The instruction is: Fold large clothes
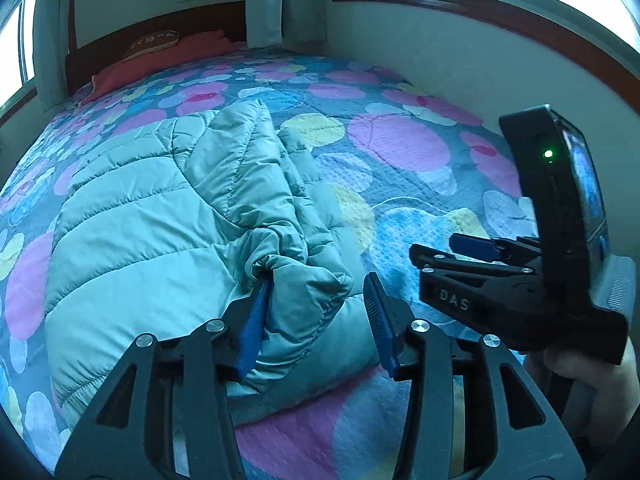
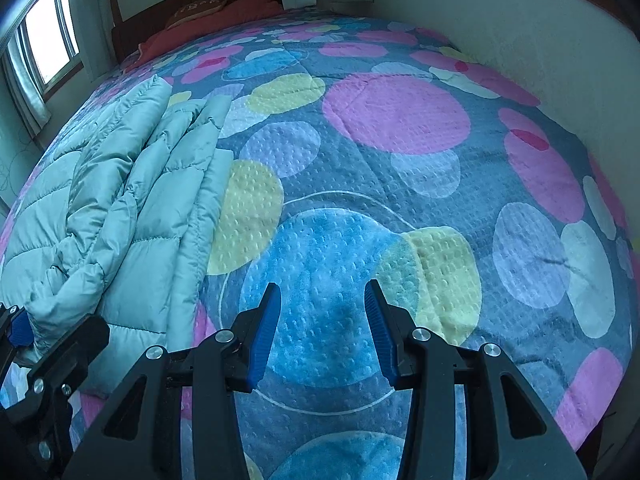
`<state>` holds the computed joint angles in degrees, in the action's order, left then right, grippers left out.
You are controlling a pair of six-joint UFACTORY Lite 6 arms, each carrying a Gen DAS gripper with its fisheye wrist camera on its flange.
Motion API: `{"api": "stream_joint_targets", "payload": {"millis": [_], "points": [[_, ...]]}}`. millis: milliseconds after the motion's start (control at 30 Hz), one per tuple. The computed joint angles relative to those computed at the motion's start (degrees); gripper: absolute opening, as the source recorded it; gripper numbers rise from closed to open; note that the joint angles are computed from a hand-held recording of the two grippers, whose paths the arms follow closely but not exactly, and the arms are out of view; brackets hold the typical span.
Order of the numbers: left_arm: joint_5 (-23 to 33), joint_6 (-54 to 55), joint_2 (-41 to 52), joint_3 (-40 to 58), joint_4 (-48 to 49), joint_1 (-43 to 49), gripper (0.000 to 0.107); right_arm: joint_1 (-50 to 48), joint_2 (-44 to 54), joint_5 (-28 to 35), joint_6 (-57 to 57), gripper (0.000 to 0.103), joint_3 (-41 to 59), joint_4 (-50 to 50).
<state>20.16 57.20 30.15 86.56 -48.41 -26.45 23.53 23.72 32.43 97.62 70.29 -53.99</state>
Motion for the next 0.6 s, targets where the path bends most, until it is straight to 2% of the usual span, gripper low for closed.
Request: {"api": "stream_joint_targets", "payload": {"millis": [200, 367, 500, 600], "points": [[8.79, 4.93, -4.70, -1.79, -8.20, 4.93, 0.046, 1.77, -0.09, 2.39, -1.09, 0.044, 1.30, 1.10], [13.93, 9.48, -9.77, -4.62, -14.23, 11.27, 0.047, 3.32, -0.09, 4.75, -2.14, 0.044, 2.90, 2.17], [16.10, 7.95, -9.42, -3.61, -16.61, 17.89, 0.048, 4.35, 0.50, 6.48, -2.64, 0.044, 4.92, 3.02], [14.84, 3.02, -5.23, 0.36, -17.61, 22.85, 0.055, 4.28, 0.85, 6.06, -2.89, 0.044, 6.60, 3.82]]}}
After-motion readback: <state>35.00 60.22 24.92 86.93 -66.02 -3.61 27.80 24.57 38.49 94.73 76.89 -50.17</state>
